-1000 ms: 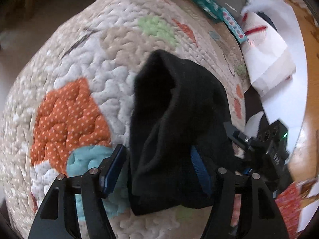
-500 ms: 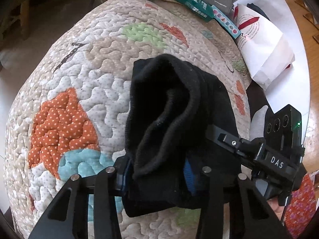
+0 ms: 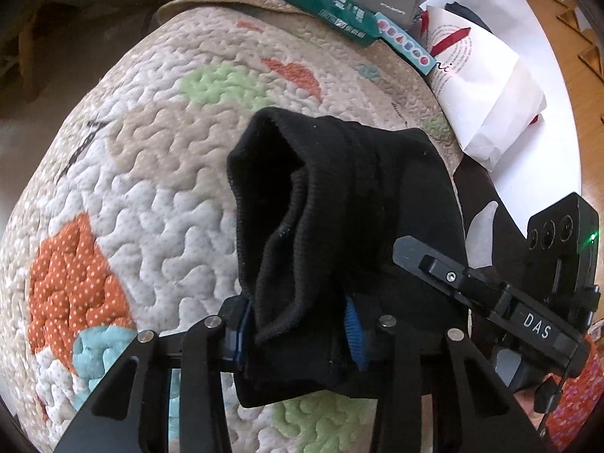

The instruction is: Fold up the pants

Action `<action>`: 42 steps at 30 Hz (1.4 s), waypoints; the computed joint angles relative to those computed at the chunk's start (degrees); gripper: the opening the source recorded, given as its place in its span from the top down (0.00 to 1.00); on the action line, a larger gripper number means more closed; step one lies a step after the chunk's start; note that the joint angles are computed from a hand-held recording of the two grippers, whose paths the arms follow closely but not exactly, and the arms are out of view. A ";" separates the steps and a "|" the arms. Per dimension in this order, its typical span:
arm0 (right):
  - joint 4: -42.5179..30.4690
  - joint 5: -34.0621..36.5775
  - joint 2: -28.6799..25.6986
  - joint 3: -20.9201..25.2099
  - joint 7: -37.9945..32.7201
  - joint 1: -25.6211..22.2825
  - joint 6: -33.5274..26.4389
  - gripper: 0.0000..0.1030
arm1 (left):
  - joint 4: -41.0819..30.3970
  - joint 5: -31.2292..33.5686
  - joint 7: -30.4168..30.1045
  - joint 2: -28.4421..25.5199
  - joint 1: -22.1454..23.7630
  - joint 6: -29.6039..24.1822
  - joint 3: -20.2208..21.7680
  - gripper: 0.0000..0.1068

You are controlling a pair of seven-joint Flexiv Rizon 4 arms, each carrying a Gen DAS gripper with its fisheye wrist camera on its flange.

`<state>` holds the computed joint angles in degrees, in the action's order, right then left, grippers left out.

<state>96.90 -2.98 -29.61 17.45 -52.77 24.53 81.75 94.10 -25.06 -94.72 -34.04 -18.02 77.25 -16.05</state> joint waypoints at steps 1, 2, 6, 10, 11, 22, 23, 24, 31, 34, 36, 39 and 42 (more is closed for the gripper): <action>-0.18 0.00 0.05 0.26 -0.45 -0.38 -0.28 0.47 | -0.45 0.23 -0.20 -0.02 -0.24 -0.50 0.32 0.63; -0.29 0.08 0.15 0.53 -0.92 -0.74 -0.58 0.47 | -1.08 0.56 -0.49 -0.16 -0.59 -0.93 0.76 0.63; -2.05 0.55 -0.03 0.44 -1.19 -1.09 -2.56 0.47 | -5.65 4.21 -3.50 -1.25 -3.62 -4.29 5.21 0.63; -4.82 2.29 -1.14 1.01 -1.34 -1.79 -4.36 0.48 | -10.43 7.44 -7.02 -2.73 -5.16 -7.74 8.01 0.63; -5.44 2.13 -1.25 0.73 -1.63 -1.74 -5.16 0.48 | -11.05 7.49 -7.28 -3.10 -4.88 -8.14 7.68 0.63; -7.48 4.14 -2.58 0.10 -4.96 -3.19 -4.63 0.47 | -25.12 15.21 -14.84 -8.97 -8.63 -17.96 12.92 0.63; -7.75 4.76 -2.95 0.32 -4.80 -3.50 -4.17 0.47 | -27.15 16.14 -15.57 -9.81 -8.93 -19.50 13.48 0.63; -7.98 5.24 -3.27 0.42 -4.54 -3.69 -3.81 0.47 | -28.78 16.82 -16.06 -10.50 -9.01 -20.77 13.69 0.63; -8.30 6.49 -4.28 0.27 -2.37 -4.59 -2.54 0.47 | -39.59 20.35 -17.59 -15.42 -9.83 -29.19 14.42 0.63; -8.09 6.98 -4.50 0.56 -1.92 -5.36 -2.14 0.47 | -43.10 21.78 -18.14 -17.10 -10.51 -31.56 14.81 0.63; -7.99 7.06 -4.66 0.62 -1.74 -5.73 -1.92 0.47 | -45.64 22.40 -18.63 -18.47 -10.87 -33.19 15.02 0.63; -8.27 6.73 -5.15 0.43 -1.58 -5.95 -1.94 0.47 | -48.17 23.18 -19.43 -19.98 -11.18 -34.31 15.31 0.63; -8.65 6.61 -5.68 0.68 -1.70 -6.35 -2.14 0.47 | -49.85 23.85 -19.92 -20.86 -11.38 -35.54 15.57 0.63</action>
<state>88.25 3.63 -35.30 18.14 -54.47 18.18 79.61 44.26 -1.21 -114.64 -54.91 -29.40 41.71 -0.48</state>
